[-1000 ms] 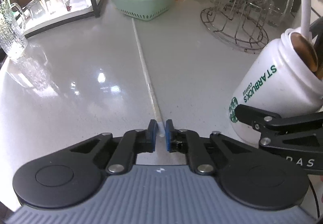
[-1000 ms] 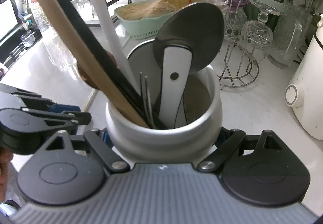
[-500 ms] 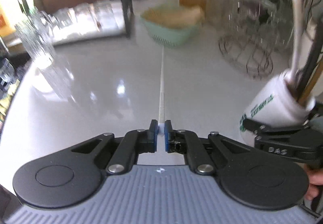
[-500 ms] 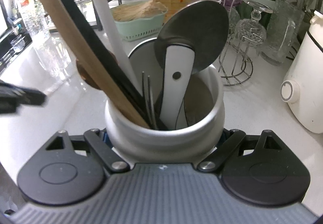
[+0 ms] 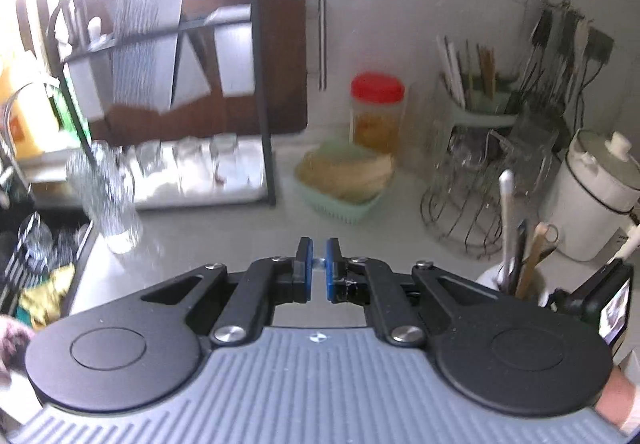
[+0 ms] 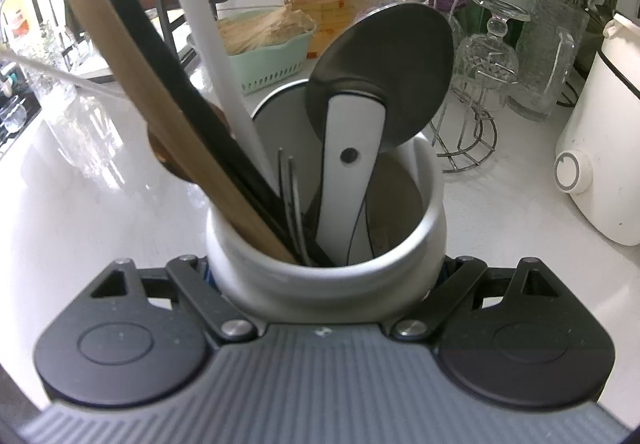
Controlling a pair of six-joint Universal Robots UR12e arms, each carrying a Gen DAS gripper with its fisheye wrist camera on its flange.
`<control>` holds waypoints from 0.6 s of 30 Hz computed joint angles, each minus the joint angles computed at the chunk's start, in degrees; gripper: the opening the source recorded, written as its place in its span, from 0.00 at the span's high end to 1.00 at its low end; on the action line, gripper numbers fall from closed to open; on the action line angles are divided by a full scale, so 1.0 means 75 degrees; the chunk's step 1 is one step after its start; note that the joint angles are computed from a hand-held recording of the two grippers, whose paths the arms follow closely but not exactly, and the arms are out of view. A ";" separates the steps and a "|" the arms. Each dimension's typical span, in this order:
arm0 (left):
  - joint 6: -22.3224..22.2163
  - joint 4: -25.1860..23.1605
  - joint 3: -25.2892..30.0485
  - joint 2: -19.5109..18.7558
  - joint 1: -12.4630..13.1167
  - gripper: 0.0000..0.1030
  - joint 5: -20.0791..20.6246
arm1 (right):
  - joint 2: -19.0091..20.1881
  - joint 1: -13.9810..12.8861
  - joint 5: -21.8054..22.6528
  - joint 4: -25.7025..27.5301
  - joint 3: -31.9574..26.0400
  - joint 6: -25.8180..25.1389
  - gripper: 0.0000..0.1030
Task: Organize utensils
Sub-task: 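Lift the long white stick and carry it over the mug with the left gripper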
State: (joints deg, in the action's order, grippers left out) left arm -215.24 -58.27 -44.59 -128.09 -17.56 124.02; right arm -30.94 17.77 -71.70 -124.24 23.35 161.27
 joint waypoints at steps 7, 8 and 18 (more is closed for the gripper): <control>0.0615 0.0399 0.0068 0.0055 0.0148 0.93 -0.0341 | 0.0102 0.0087 -0.0128 -0.0118 -0.0139 0.0255 0.11; 0.0674 0.0450 0.0055 0.0073 0.0169 0.93 -0.0403 | 0.0113 0.0097 -0.0153 -0.0137 -0.0152 0.0298 0.11; 0.1296 0.0594 0.0181 0.0109 0.0304 0.93 -0.0952 | 0.0065 0.0162 -0.0346 -0.0345 -0.0023 0.0580 0.11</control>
State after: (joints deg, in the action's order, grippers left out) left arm -205.52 -53.81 -43.23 -127.27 -15.28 116.88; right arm -30.46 18.99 -74.30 -126.82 23.18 165.62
